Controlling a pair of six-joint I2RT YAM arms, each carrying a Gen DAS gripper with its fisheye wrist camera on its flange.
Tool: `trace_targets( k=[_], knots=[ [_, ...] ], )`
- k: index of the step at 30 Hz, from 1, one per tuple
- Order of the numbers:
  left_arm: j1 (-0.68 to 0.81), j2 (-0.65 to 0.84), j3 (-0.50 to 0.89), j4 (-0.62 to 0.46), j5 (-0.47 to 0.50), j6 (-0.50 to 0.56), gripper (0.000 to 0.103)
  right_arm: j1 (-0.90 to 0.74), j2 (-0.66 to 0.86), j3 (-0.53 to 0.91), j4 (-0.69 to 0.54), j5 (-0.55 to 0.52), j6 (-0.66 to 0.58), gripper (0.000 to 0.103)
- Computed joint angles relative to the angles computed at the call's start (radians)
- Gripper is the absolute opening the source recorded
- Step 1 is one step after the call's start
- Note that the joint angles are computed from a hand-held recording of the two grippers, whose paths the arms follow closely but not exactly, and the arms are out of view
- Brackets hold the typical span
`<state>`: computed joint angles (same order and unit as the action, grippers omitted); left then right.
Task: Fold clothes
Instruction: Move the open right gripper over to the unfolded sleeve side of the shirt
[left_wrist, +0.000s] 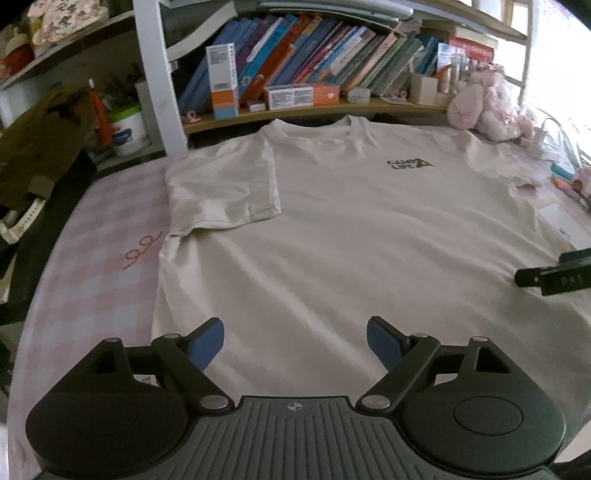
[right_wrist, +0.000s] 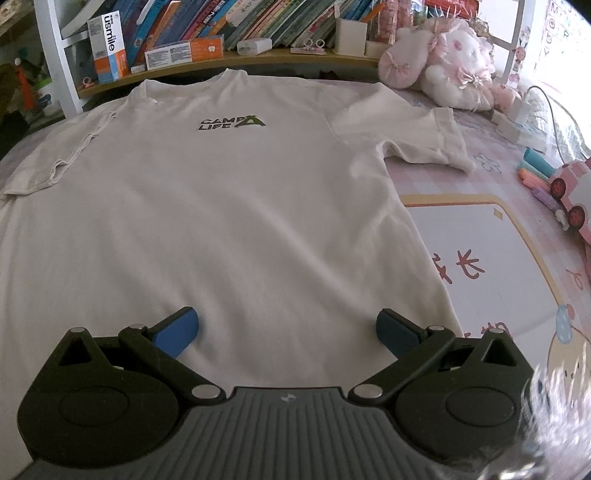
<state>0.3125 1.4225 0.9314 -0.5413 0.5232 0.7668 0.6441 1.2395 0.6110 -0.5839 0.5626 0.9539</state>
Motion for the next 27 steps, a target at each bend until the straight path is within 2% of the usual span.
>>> trace_targets(
  k=[3, 6, 11, 18, 22, 27],
  knots=[
    [-0.046, -0.04, -0.028, 0.029, -0.055, -0.062, 0.087, 0.011, -0.006, 0.009, -0.015, 0.024, -0.041, 0.103],
    [-0.111, -0.087, -0.058, 0.045, -0.13, -0.144, 0.087, 0.015, -0.075, -0.01, -0.002, 0.05, -0.132, 0.103],
    [-0.26, -0.178, -0.113, 0.068, -0.274, -0.279, 0.087, -0.082, -0.274, -0.077, 0.043, -0.005, -0.32, 0.103],
    [-0.523, -0.285, -0.196, 0.116, -0.499, -0.454, 0.087, -0.32, -0.464, -0.162, 0.084, -0.21, -0.584, 0.103],
    [-0.692, -0.301, -0.204, 0.102, -0.633, -0.565, 0.087, -0.506, -0.543, -0.199, 0.094, -0.37, -0.731, 0.103],
    [-0.81, -0.302, -0.187, 0.089, -0.687, -0.669, 0.088, -0.677, -0.588, -0.214, 0.07, -0.502, -0.817, 0.103]
  ],
)
